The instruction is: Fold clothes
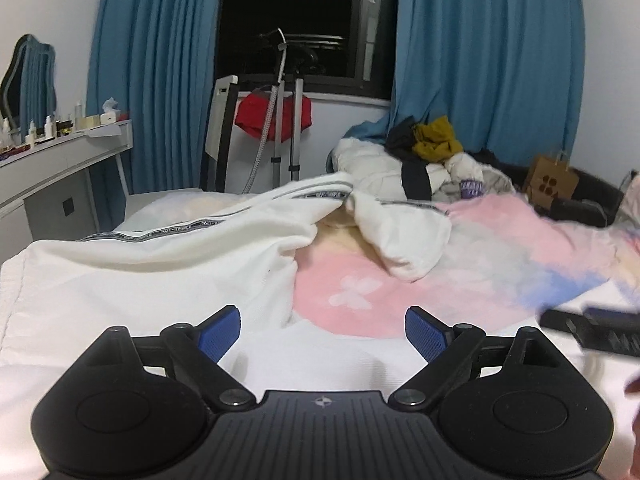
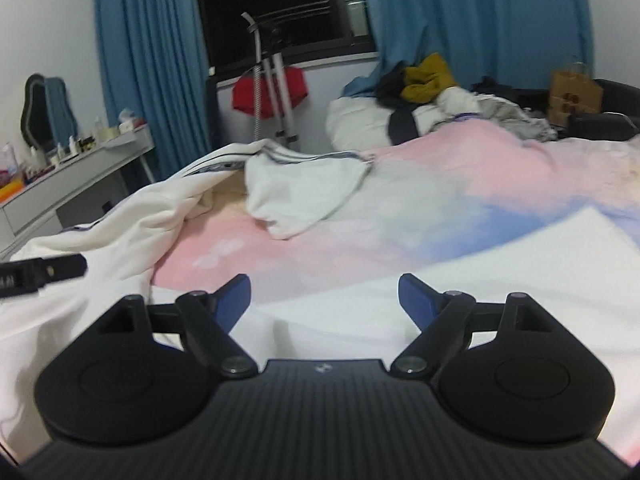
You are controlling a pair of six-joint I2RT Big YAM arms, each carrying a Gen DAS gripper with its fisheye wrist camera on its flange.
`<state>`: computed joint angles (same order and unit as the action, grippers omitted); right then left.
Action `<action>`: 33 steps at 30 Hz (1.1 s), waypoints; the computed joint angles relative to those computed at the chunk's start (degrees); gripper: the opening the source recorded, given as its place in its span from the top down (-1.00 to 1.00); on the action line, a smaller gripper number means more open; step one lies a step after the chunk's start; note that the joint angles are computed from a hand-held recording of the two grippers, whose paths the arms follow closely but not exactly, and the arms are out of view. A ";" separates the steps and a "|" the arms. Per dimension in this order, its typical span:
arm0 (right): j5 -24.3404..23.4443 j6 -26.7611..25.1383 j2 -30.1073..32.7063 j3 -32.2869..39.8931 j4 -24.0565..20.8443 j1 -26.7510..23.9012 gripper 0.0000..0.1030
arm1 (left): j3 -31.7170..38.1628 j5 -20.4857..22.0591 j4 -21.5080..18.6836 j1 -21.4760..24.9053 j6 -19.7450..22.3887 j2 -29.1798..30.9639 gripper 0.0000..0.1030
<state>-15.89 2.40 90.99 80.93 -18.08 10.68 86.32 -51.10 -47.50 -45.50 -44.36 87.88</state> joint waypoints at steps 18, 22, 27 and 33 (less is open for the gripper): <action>27.95 -18.98 46.99 69.09 -29.97 12.86 0.68 | -17.16 10.47 23.23 8.02 7.86 -5.37 -0.77; 29.20 -21.69 39.73 59.21 -22.90 11.62 0.78 | -17.75 10.14 23.99 8.04 6.98 -6.17 -0.77; 31.25 -30.93 29.55 48.61 -10.40 7.72 0.79 | -17.29 8.25 23.38 7.42 7.84 -6.61 -0.77; 34.58 -37.67 29.89 60.13 -12.47 1.98 0.80 | -15.82 5.57 21.93 5.92 11.83 -5.78 -0.77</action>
